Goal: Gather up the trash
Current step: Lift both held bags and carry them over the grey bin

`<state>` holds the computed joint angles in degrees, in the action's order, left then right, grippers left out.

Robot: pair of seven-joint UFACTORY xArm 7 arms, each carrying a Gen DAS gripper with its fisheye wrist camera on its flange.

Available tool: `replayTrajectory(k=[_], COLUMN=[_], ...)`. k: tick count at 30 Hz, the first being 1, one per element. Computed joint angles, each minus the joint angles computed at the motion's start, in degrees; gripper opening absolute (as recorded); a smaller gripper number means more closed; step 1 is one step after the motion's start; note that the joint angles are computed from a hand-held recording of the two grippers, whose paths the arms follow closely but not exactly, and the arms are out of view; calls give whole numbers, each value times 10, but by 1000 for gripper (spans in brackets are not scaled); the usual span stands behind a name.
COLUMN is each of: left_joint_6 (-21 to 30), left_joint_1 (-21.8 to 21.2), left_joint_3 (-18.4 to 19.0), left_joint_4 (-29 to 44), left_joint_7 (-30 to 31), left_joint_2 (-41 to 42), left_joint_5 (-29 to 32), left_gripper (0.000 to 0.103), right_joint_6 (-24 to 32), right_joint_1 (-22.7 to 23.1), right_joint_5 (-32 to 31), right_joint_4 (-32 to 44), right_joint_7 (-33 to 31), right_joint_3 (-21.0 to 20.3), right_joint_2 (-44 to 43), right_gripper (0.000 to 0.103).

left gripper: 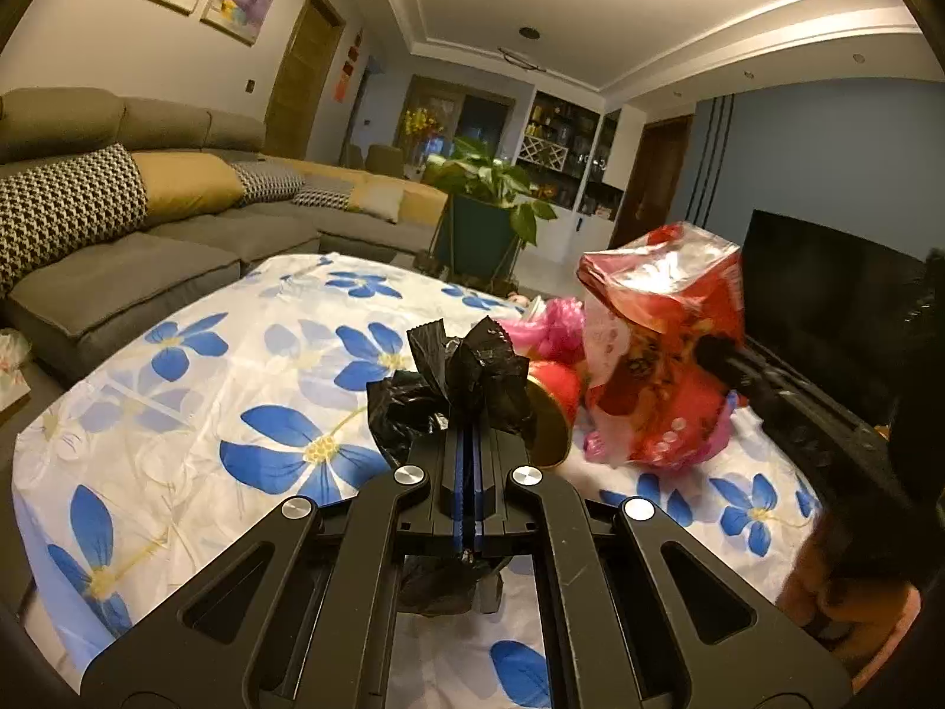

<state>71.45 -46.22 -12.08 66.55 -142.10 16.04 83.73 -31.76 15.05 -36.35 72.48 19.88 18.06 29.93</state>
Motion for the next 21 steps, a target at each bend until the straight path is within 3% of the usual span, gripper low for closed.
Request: replayTrajectory(k=[4, 12, 15, 21], left_joint_6=[20, 34, 26, -39], left_joint_1=[-10, -30, -38, -47], left_joint_3=[-3, 0, 6, 31], left_joint_4=[16, 64, 95, 189], left_joint_7=[19, 67, 91, 143], left_joint_2=[3, 19, 34, 87], left_joint_5=[3, 21, 38, 75], left_gripper=[1, 1, 1, 1], right_joint_6=[-41, -95, -110, -117], right_joint_1=[-26, -25, -20, -37], right_joint_5=[-17, 26, 69, 118], right_joint_4=[-43, -116, -143, -159], right_joint_7=[27, 32, 6, -14], right_joint_3=[-3, -56, -75, -98], right_joint_2=[-36, -99, -121, -134], right_gripper=[1, 1, 1, 1])
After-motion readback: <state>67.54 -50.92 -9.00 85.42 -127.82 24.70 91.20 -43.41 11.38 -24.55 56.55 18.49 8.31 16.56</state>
